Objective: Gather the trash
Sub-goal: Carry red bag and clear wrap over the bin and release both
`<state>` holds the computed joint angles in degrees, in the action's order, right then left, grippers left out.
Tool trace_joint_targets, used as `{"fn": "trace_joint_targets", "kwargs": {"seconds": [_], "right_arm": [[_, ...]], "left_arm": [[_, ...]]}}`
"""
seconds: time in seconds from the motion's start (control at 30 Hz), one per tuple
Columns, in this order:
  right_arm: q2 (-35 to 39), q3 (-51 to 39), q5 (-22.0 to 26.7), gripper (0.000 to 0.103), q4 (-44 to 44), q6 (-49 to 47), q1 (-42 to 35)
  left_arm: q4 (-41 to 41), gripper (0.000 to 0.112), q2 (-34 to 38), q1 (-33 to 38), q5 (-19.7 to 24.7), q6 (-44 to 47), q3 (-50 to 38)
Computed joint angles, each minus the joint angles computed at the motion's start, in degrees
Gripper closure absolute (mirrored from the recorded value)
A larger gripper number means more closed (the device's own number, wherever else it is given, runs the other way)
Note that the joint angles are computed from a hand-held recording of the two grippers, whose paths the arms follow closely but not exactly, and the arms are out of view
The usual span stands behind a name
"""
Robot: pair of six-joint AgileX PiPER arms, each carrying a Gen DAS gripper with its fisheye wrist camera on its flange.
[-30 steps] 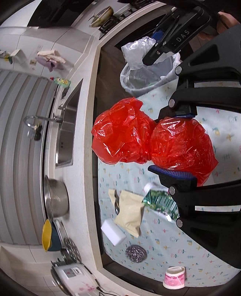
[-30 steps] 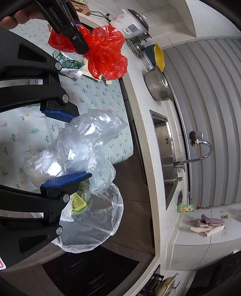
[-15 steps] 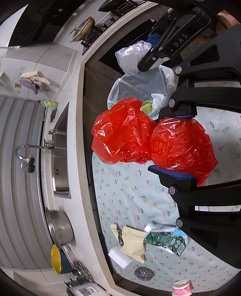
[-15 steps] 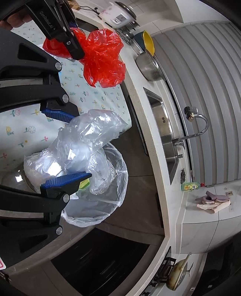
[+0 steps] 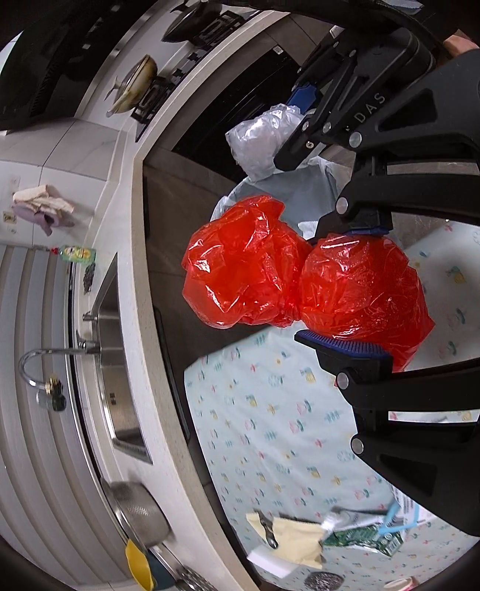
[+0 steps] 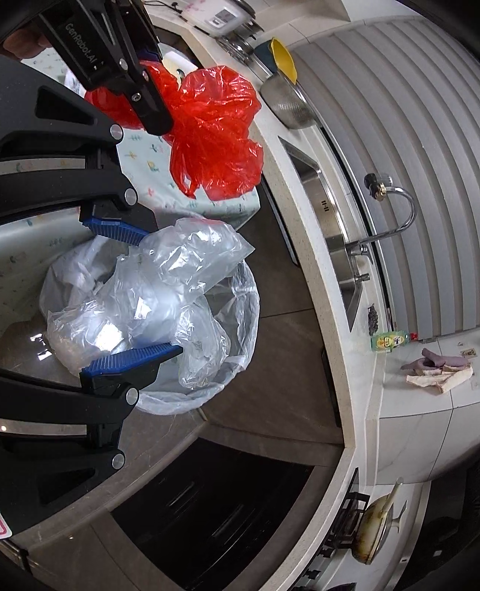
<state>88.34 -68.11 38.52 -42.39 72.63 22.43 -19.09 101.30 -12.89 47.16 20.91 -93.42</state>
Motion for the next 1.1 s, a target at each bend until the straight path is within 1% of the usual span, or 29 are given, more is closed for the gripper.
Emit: {"fn": "trace_joint_targets", "kwargs": {"seconds": [0.17, 0.37, 0.57, 0.63, 0.77, 0.97, 1.03, 1.1], "right_arm": [[1.02, 0.22, -2.47, 0.054, 1.29, -2.24, -3.6], [3.22, -0.39, -4.94, 0.052, 2.53, -4.36, -6.8], [5.08, -1.45, -5.69, 0.05, 2.26, -4.52, -8.28], [5.16, -1.49, -5.87, 0.046, 2.16, -4.07, -8.56], [5.09, -1.79, -5.71, 0.043, 1.43, -3.59, -8.2], [4.44, -2.8, -4.05, 0.04, -0.01, -2.95, -6.61], [4.04, -3.11, -3.02, 0.037, -0.98, -2.14, -5.7], [3.73, -3.63, -2.25, 0.036, -1.27, -2.31, -4.97]], "left_arm": [[1.31, 0.072, 4.46, -2.98, 0.49, -1.56, -4.35], [2.08, 0.07, 9.09, -4.63, 1.7, -2.98, -9.02], [1.91, 0.064, 12.9, -4.8, 3.54, -4.98, -13.48], [2.01, 0.057, 13.65, -4.49, 3.76, -5.93, -14.42], [2.27, 0.053, 13.44, -3.86, 3.14, -5.84, -13.97], [1.74, 0.052, 11.95, -2.47, 3.05, -5.23, -12.71], [1.58, 0.052, 10.82, -1.94, 2.65, -4.8, -11.65], [1.24, 0.052, 9.94, -1.28, 2.63, -4.56, -11.12]]}}
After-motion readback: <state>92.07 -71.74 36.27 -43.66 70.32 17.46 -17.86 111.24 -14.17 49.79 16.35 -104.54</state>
